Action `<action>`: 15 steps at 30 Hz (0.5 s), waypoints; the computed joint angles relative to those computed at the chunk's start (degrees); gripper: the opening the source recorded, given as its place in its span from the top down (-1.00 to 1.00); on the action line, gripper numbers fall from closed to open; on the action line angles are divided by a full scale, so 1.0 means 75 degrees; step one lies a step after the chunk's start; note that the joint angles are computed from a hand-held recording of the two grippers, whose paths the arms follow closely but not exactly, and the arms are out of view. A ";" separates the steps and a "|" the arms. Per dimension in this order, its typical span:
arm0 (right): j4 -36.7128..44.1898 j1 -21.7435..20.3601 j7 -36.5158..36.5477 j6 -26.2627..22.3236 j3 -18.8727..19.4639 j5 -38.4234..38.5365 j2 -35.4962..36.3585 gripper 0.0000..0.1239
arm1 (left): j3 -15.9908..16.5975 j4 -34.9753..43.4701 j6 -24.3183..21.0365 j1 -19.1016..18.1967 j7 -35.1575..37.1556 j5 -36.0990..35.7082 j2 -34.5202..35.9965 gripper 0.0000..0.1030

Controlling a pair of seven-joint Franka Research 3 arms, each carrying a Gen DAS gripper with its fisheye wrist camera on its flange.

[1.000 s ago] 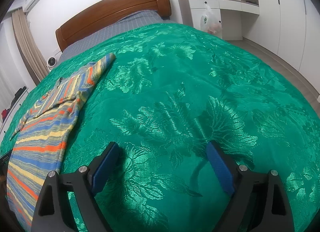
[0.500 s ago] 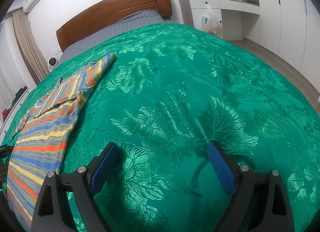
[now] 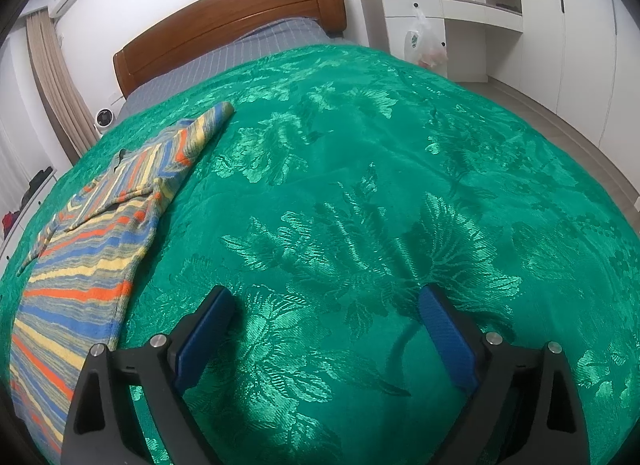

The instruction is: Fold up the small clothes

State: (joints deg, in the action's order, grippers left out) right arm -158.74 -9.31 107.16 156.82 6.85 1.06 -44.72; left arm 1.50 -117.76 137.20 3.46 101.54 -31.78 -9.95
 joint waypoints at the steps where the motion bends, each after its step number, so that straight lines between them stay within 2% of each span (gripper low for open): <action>1: -0.0011 -0.0008 -0.0007 -0.0003 -0.0002 -0.0012 -0.0010 -0.53 | 0.0073 0.0303 -0.0157 0.0053 -0.0173 -0.0084 0.0344 -0.95; 3: 0.0003 -0.0034 0.0019 -0.0024 0.0038 -0.0041 0.0003 -0.53 | 0.0016 0.0904 -0.0453 0.0146 -0.0295 -0.0461 0.1100 -0.87; 4: 0.0017 -0.0040 0.0025 -0.0039 0.0047 -0.0055 0.0016 -0.53 | -0.0101 0.1092 -0.0492 0.0212 -0.0469 -0.0399 0.1382 -0.69; 8: 0.0062 -0.0080 0.0062 -0.0118 0.0095 -0.0149 0.0052 -0.53 | -0.0591 0.1688 -0.0750 0.0321 -0.1404 0.0458 0.2261 -0.35; 9: 0.0074 -0.0087 0.0070 -0.0127 0.0105 -0.0176 0.0068 -0.54 | -0.0691 0.1755 -0.0748 0.0314 -0.1613 0.0668 0.2374 -0.11; 12: 0.0089 -0.0062 0.0075 -0.0114 0.0081 -0.0208 0.0105 -0.55 | -0.0893 0.1904 -0.0635 0.0258 -0.2175 0.1375 0.2543 0.88; 15: 0.0066 -0.0014 0.0056 -0.0080 0.0020 -0.0182 0.0093 -0.55 | -0.1007 0.2311 -0.0518 0.0065 -0.2615 0.2414 0.2528 0.90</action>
State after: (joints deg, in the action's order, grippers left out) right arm -158.24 -9.41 107.58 156.22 7.00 -0.31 -44.02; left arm -6.05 -100.42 133.31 3.95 81.93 -13.68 9.00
